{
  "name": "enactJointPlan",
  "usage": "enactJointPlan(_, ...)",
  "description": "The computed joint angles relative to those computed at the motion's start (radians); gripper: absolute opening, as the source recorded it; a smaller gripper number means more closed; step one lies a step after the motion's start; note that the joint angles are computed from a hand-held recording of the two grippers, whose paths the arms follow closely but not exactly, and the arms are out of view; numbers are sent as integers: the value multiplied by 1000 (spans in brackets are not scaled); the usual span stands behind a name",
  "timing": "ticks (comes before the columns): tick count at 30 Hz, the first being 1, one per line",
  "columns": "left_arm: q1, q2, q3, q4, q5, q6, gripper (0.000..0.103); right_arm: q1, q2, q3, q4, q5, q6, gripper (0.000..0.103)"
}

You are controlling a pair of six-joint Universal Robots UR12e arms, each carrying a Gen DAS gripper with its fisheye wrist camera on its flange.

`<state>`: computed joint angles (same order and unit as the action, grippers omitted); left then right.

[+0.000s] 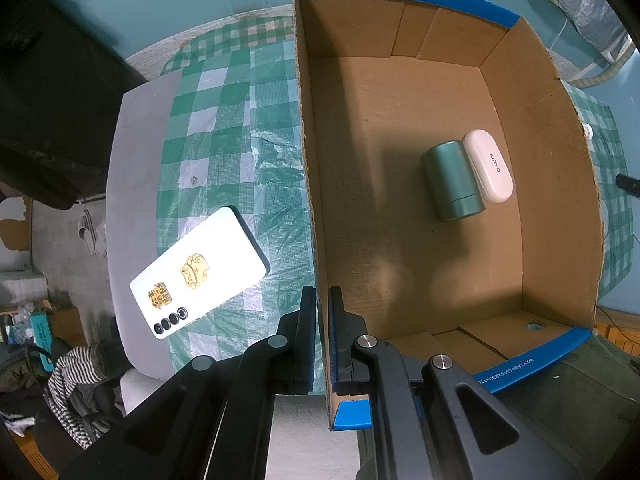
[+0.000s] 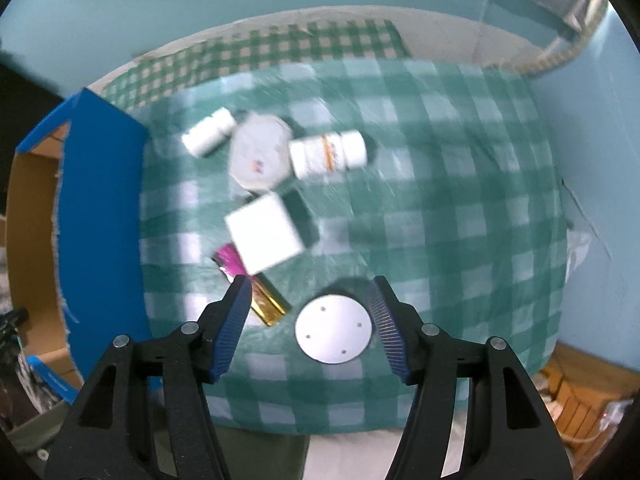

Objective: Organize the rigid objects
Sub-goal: 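Withdraw the right gripper from the box toward the white round puck, then grasp the white round puck with the right gripper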

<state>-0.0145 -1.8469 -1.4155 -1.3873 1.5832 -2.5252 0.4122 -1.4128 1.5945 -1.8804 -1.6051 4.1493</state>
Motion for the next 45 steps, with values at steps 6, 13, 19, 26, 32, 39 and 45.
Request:
enactJointPlan(6, -2, 1, 0, 1, 2, 0, 5, -6, -13, 57, -25, 39, 37, 62)
enactJointPlan(13, -3, 3, -2, 2, 6, -3, 5, -11, -20, 105, -68, 75, 70, 62)
enactJointPlan(19, -3, 2, -1, 1, 8, -3, 5, -13, -20, 129, -84, 96, 74, 63)
enactJointPlan(26, -2, 3, -2, 2, 8, -2, 5, -11, -13, 138, -95, 88, 70, 63)
enactJointPlan(32, -2, 3, 1, -2, 9, 3, 5, 9, -12, 135, -79, 57, 63, 62)
enactJointPlan(39, -4, 3, 1, -1, 11, 8, 5, 29, 10, 82, -55, 21, 39, 62)
enactJointPlan(45, -4, 3, 1, 0, 10, 6, 5, 37, 32, 24, -35, -7, -15, 62)
